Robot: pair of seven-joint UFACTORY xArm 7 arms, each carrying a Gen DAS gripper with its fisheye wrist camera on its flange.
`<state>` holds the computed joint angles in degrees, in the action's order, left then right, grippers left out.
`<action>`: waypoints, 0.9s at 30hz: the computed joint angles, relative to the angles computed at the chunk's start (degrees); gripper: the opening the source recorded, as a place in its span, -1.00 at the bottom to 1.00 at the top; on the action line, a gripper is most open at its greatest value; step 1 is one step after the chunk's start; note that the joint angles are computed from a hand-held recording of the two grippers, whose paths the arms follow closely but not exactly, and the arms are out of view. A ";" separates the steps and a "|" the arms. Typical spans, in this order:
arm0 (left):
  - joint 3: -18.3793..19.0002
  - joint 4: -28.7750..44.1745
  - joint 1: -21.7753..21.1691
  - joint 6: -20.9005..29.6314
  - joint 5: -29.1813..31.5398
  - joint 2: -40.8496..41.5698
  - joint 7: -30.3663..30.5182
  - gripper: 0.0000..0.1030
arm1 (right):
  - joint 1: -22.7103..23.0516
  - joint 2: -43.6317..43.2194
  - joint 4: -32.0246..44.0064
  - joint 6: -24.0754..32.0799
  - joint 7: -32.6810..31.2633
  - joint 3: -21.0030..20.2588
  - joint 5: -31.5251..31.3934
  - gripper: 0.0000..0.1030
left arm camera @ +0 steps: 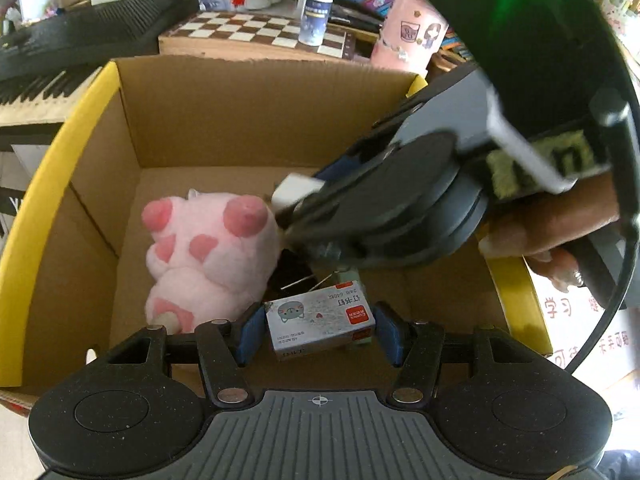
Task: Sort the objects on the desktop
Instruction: 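Lower the small box and charger plug into the yellow box, then open both tools to release the items and withdraw from the box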
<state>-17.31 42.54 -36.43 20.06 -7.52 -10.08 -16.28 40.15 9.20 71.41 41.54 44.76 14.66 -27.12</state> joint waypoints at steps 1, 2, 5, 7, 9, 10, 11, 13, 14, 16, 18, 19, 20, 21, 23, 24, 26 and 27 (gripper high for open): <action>-0.12 0.12 0.09 0.18 0.32 0.17 -0.24 0.14 | -0.25 0.75 0.70 0.68 -2.38 0.39 1.53 -0.53; -0.23 0.15 0.17 0.18 0.57 0.27 -0.57 0.14 | -0.28 1.49 1.50 1.59 -4.33 0.63 2.64 -0.53; -0.45 0.12 0.32 0.02 1.40 0.31 -1.31 0.17 | 0.38 2.63 3.10 3.44 -7.29 0.51 3.14 -0.52; -0.78 -0.18 0.61 -0.61 2.41 0.14 -2.54 0.25 | 0.56 3.10 3.78 4.10 -8.29 0.31 4.10 -0.52; -0.95 -0.74 0.77 -1.33 3.12 -0.42 -3.61 0.26 | 0.86 2.80 3.57 4.29 -8.33 0.07 4.08 -0.52; -1.10 -1.14 0.91 -1.86 3.60 -0.84 -4.37 0.26 | 1.04 2.71 3.52 4.49 -8.07 -0.03 3.84 -0.52; -1.17 -1.63 0.99 -2.57 3.96 -1.32 -4.97 0.26 | 1.38 2.52 3.39 4.63 -7.25 -0.20 3.00 -0.52; -1.32 -2.87 1.20 -4.15 4.68 -2.73 -6.22 0.26 | 1.79 1.71 2.65 4.12 -4.80 -0.50 1.29 -0.50; -1.76 -3.74 1.56 -5.01 5.51 -3.64 -7.46 0.26 | 1.82 1.01 1.93 3.43 -3.12 -0.58 0.76 -0.50; -2.37 -5.62 2.06 -6.42 6.82 -6.09 -9.48 0.26 | 1.75 -0.69 0.23 1.47 1.69 -0.75 -1.00 -0.50; -2.55 -6.49 2.97 -7.57 8.23 -7.54 -10.85 0.26 | 1.68 -2.77 -1.43 0.32 6.99 -0.58 -3.53 -0.50; -3.10 -7.27 3.50 -7.81 8.99 -9.01 -12.03 0.26 | 1.70 -3.82 -2.15 0.06 10.05 -0.32 -5.39 -0.50; -3.52 -8.13 4.07 -8.27 9.75 -10.40 -13.04 0.26 | 1.59 -4.86 -2.81 0.05 12.78 0.02 -7.12 -0.50; -3.76 -8.21 5.02 -8.99 10.72 -10.59 -13.65 0.26 | 1.49 -6.18 -3.67 0.02 16.03 0.47 -9.14 -0.50; -4.92 -9.91 6.67 -9.63 12.38 -13.41 -15.76 0.27 | 1.12 -8.51 -4.90 0.68 22.32 1.72 -12.92 -0.50; -5.88 -10.65 7.95 -10.08 13.42 -14.61 -17.10 0.27 | 0.84 -9.56 -5.32 1.37 24.77 2.51 -14.37 -0.50; -6.32 -12.49 8.75 -10.37 14.32 -17.80 -18.67 0.27 | 0.20 -11.05 -5.76 2.95 29.36 4.00 -17.49 -0.50; -6.29 -13.32 8.90 -10.37 14.49 -19.43 -19.26 0.27 | 0.12 -12.10 -6.10 4.41 31.71 4.98 -18.90 -0.50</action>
<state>-23.61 29.22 -27.53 9.69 6.96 -29.51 -35.54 40.28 -2.90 65.31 45.95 76.47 19.64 -46.03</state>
